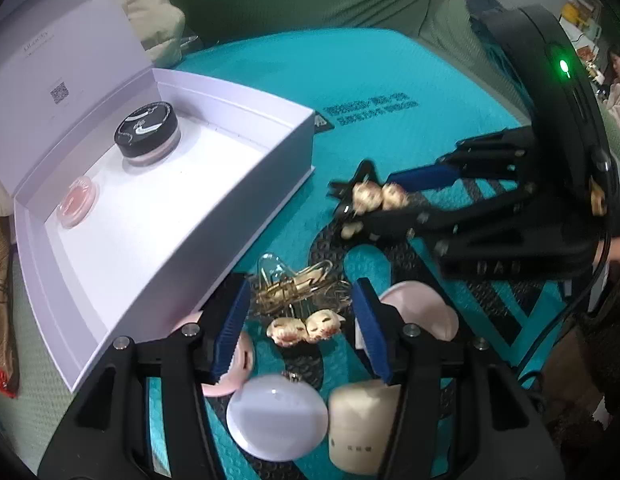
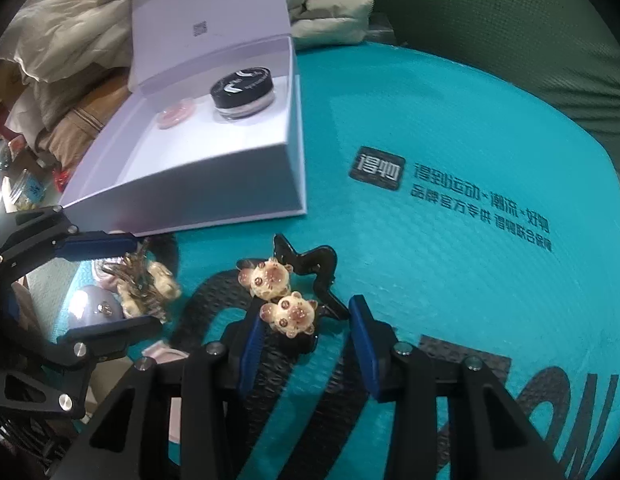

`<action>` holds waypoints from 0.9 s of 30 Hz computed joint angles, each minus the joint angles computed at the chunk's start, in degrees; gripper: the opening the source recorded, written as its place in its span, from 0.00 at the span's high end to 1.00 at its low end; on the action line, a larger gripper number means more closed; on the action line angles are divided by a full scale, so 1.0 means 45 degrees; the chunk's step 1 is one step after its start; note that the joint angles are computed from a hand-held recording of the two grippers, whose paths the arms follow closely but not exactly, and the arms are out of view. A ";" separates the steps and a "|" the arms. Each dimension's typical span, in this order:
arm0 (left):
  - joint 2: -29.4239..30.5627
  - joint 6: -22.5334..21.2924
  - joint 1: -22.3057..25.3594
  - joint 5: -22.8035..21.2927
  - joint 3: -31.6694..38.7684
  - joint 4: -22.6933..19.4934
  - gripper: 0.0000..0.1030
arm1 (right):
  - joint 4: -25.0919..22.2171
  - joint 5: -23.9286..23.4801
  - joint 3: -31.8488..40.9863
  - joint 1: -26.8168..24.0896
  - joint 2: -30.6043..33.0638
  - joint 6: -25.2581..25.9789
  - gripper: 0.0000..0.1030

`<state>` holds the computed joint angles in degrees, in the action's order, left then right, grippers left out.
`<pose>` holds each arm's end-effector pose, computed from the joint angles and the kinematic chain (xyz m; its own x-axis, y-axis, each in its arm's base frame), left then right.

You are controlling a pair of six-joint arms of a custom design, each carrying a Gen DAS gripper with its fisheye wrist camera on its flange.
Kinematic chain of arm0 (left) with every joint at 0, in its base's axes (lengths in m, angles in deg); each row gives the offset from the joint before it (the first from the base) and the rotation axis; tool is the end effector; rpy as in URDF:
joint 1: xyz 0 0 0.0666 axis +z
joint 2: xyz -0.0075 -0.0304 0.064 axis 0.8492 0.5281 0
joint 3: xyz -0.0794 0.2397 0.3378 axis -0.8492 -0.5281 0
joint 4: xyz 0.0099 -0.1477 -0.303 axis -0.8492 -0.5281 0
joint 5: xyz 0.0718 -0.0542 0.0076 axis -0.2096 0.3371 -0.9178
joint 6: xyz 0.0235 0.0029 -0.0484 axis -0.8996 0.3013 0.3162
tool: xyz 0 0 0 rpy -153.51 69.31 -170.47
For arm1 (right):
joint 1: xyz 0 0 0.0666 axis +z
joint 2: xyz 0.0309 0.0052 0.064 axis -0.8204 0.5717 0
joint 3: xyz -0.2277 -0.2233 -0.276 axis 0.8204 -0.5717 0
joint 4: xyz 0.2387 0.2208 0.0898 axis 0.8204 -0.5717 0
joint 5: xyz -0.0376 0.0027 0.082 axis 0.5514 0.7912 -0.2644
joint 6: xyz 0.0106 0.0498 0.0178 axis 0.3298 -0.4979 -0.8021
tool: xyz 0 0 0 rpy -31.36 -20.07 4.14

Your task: Organize objects

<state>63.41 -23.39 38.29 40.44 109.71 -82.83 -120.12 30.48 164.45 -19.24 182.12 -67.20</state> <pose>0.5430 -0.1985 0.2916 -0.8192 0.2801 -0.5004 0.3534 0.9338 -0.0559 0.5860 0.4260 0.2862 -0.7806 -0.4392 -0.4446 -0.5292 0.8430 0.0964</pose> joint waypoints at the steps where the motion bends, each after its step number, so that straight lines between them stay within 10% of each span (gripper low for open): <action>1: -0.0003 -0.0044 -0.0037 -0.0125 -0.0011 -0.0029 0.48 | -0.0089 0.0020 0.0065 0.0006 0.0041 0.0000 0.59; 11: 0.0762 0.0419 0.0196 0.0340 0.0378 -0.0249 0.39 | -0.0123 -0.0122 -0.0044 -0.0042 -0.0042 -0.0030 0.59; 16: 0.0693 0.0423 0.0239 0.0223 0.0220 0.0164 0.63 | -0.0194 -0.0117 0.0003 -0.0014 0.0006 0.0001 0.59; 27: 0.0761 0.0708 0.0429 0.0794 0.0060 0.0839 0.66 | 0.0342 -0.0239 -0.0213 0.0055 0.0018 0.0101 0.54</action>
<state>66.84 -20.20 40.22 44.01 109.98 -79.06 -118.58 29.40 163.49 -19.00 182.21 -66.75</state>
